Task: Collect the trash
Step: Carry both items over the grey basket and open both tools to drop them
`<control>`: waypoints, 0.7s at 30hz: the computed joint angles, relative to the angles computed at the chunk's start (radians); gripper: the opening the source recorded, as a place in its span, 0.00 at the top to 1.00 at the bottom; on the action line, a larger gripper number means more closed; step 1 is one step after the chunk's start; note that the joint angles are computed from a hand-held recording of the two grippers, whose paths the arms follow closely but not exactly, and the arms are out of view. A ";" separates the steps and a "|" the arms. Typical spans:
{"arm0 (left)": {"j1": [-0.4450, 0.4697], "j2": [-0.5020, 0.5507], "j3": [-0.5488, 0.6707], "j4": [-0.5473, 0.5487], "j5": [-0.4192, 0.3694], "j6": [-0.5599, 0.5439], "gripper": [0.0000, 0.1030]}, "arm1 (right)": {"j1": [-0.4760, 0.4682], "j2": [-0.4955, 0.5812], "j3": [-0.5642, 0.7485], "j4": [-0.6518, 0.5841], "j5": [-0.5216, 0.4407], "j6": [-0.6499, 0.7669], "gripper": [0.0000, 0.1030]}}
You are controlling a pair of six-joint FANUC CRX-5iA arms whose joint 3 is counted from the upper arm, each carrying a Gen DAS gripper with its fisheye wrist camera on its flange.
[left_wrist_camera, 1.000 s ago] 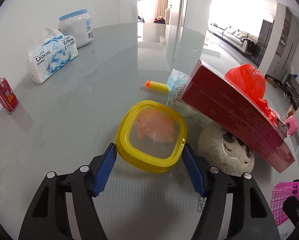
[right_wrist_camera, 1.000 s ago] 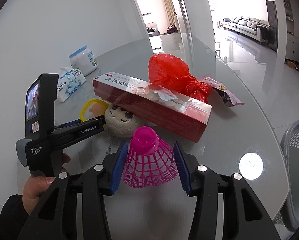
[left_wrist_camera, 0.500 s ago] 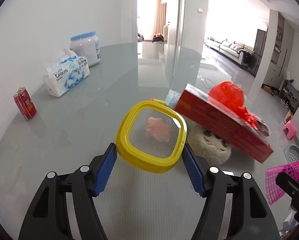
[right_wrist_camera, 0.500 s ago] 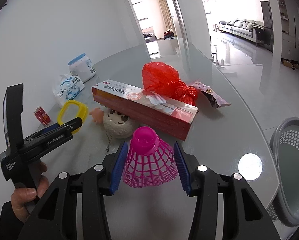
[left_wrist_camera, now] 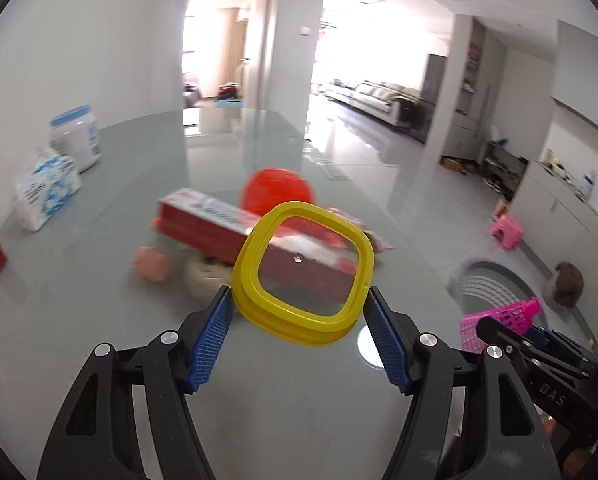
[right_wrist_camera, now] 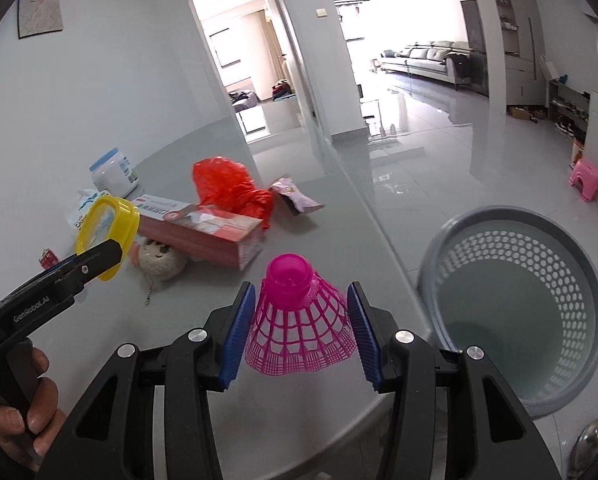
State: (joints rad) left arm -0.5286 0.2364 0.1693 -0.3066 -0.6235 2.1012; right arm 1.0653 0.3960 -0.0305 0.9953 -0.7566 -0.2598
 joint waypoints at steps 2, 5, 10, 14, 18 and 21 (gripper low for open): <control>-0.021 0.029 0.022 0.044 0.014 -0.050 0.37 | 0.001 -0.039 -0.058 0.015 -0.031 -0.058 0.55; -0.049 0.077 0.059 0.102 0.029 -0.123 0.37 | 0.006 -0.086 -0.130 0.021 -0.087 -0.121 0.55; -0.091 0.182 0.154 0.195 0.021 -0.235 0.37 | 0.008 -0.158 -0.239 0.000 -0.159 -0.189 0.55; -0.117 0.280 0.258 0.261 -0.009 -0.322 0.37 | -0.006 -0.207 -0.319 -0.010 -0.168 -0.238 0.55; -0.135 0.373 0.361 0.309 -0.052 -0.386 0.37 | -0.033 -0.223 -0.356 -0.020 -0.140 -0.257 0.55; -0.145 0.448 0.451 0.332 -0.107 -0.418 0.37 | -0.057 -0.229 -0.381 -0.024 -0.108 -0.259 0.55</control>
